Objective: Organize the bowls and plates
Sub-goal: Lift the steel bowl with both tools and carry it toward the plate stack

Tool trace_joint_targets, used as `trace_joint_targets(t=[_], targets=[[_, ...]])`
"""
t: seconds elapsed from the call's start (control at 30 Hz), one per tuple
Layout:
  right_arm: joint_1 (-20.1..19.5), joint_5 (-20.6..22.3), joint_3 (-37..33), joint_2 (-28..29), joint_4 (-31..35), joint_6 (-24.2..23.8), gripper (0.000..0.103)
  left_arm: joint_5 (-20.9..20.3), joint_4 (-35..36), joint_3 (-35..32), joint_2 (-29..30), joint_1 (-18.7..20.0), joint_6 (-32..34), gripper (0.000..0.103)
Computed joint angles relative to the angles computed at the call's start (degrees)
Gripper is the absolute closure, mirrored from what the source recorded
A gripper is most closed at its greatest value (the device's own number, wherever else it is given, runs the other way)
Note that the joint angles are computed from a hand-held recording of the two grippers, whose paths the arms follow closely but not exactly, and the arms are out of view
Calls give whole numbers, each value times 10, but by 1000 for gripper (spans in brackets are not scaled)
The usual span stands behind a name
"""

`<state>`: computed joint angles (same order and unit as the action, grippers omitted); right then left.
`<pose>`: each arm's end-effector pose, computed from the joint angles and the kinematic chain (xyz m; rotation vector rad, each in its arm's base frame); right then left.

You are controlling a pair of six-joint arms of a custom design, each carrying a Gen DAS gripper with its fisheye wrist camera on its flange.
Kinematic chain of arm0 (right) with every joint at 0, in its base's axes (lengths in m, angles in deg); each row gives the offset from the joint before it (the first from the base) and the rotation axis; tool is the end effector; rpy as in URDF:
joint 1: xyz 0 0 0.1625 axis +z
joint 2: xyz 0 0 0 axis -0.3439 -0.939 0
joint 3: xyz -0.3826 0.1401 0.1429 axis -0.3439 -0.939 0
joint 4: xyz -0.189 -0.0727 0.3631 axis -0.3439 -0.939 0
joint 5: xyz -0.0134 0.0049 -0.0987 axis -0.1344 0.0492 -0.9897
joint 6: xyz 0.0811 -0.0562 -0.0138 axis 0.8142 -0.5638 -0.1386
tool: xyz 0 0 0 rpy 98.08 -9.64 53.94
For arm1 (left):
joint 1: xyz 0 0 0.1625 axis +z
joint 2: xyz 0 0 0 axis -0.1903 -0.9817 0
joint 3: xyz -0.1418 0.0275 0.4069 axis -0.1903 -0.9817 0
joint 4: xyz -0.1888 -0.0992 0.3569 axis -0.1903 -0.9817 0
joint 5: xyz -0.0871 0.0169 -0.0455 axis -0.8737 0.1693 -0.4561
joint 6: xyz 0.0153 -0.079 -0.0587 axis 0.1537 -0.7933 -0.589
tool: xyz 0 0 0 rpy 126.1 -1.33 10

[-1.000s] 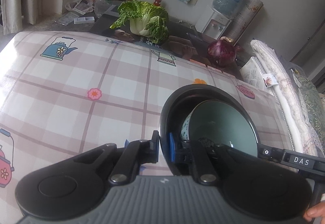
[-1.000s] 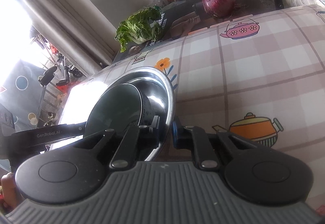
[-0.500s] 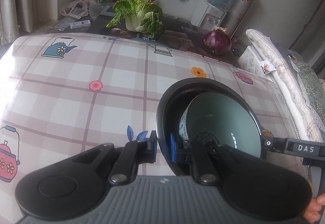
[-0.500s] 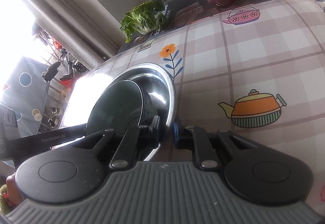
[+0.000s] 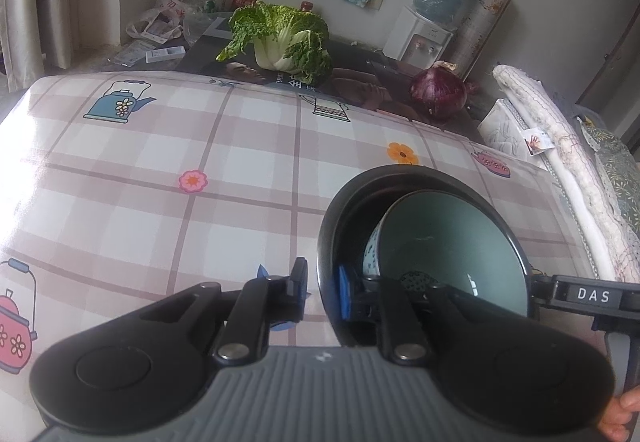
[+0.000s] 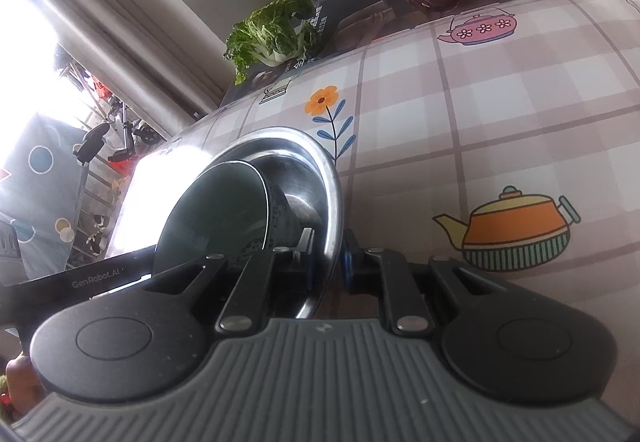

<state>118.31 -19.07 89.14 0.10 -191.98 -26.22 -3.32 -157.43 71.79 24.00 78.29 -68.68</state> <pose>0.2525 -0.8744 0.1000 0.5649 -2.9392 0.5465 -0.1039 -0.7778 0.2725 -0.0723 2.3933 -0.9950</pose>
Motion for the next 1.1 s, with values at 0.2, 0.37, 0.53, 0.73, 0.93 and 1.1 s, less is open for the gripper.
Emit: trace_joint_targets(t=[0.2, 0.37, 0.53, 0.73, 0.93, 1.1], targets=[[2, -5, -4, 2, 4, 4, 90, -9, -10, 5, -2, 1, 5, 91], [1, -3, 1, -1, 4, 5, 90, 3, -19, 10, 0, -3, 23, 92], [1, -4, 3, -1, 0, 7, 90, 3, -7, 6, 0, -3, 14, 93], [1, -2, 8, -2, -7, 12, 91, 14, -11, 4, 3, -6, 10, 94], [1, -3, 6, -1, -6, 20, 91, 18, -7, 2, 5, -7, 6, 94], [1, -4, 6, -2, -5, 25, 91, 22, -8, 2, 5, -9, 6, 94]])
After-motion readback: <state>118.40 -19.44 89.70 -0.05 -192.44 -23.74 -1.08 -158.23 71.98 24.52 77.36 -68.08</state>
